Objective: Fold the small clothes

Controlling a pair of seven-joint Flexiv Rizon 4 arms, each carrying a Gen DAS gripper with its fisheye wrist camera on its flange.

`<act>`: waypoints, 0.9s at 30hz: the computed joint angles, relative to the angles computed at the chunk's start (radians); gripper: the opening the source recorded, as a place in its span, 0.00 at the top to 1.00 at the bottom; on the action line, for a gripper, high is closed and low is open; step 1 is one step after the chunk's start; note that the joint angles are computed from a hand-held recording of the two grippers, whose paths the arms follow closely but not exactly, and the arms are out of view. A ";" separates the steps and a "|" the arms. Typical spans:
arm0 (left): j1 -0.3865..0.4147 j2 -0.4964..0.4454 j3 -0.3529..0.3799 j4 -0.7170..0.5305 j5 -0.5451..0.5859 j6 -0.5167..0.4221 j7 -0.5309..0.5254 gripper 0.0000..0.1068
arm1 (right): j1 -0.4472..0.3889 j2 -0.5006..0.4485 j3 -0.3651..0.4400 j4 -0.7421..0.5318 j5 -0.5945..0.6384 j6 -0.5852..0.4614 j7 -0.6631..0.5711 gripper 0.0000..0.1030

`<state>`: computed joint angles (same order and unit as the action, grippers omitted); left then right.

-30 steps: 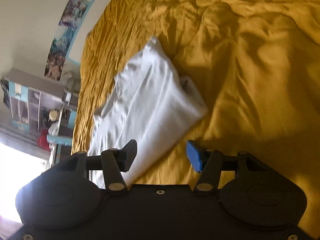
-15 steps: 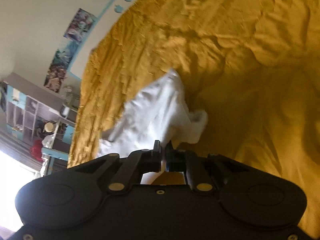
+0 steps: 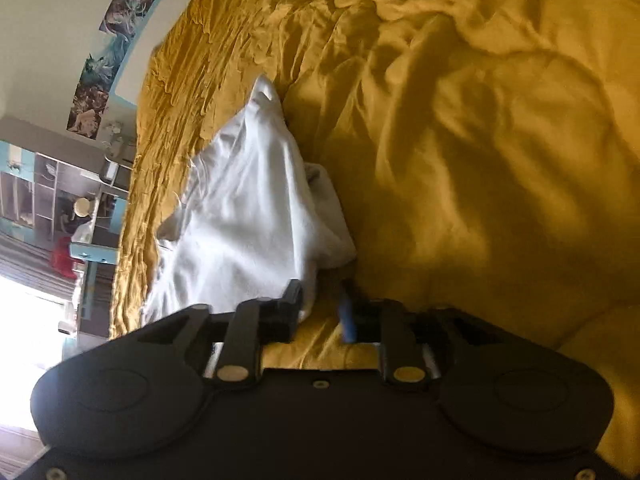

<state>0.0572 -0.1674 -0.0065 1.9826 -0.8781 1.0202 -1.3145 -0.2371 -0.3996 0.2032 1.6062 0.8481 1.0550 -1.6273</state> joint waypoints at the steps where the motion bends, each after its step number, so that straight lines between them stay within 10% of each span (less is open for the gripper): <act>1: 0.000 -0.007 0.010 -0.029 0.067 0.009 -0.005 0.94 | 0.011 0.010 -0.016 0.005 -0.032 0.010 0.016 0.53; 10: 0.007 -0.354 -0.092 -0.445 0.173 0.152 0.095 0.77 | 0.153 -0.176 -0.063 -0.199 -0.455 0.262 0.019 0.41; 18: -0.002 -0.543 -0.078 -0.718 0.367 0.019 -0.113 0.74 | 0.227 -0.410 -0.157 -0.508 -0.749 0.088 0.195 0.41; 23: 0.001 -0.572 -0.089 -0.758 0.419 -0.002 -0.132 0.71 | 0.172 -0.419 -0.076 -0.507 -0.757 0.058 0.199 0.41; 27: -0.002 -0.588 -0.091 -0.787 0.446 -0.020 -0.140 0.75 | 0.152 -0.413 -0.037 -0.502 -0.744 0.055 0.141 0.82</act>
<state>0.0553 -0.7559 -0.0972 1.1952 -0.4322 0.9997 -1.4550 -0.0851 -0.8124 0.1664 1.1042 0.1040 1.1095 -1.4858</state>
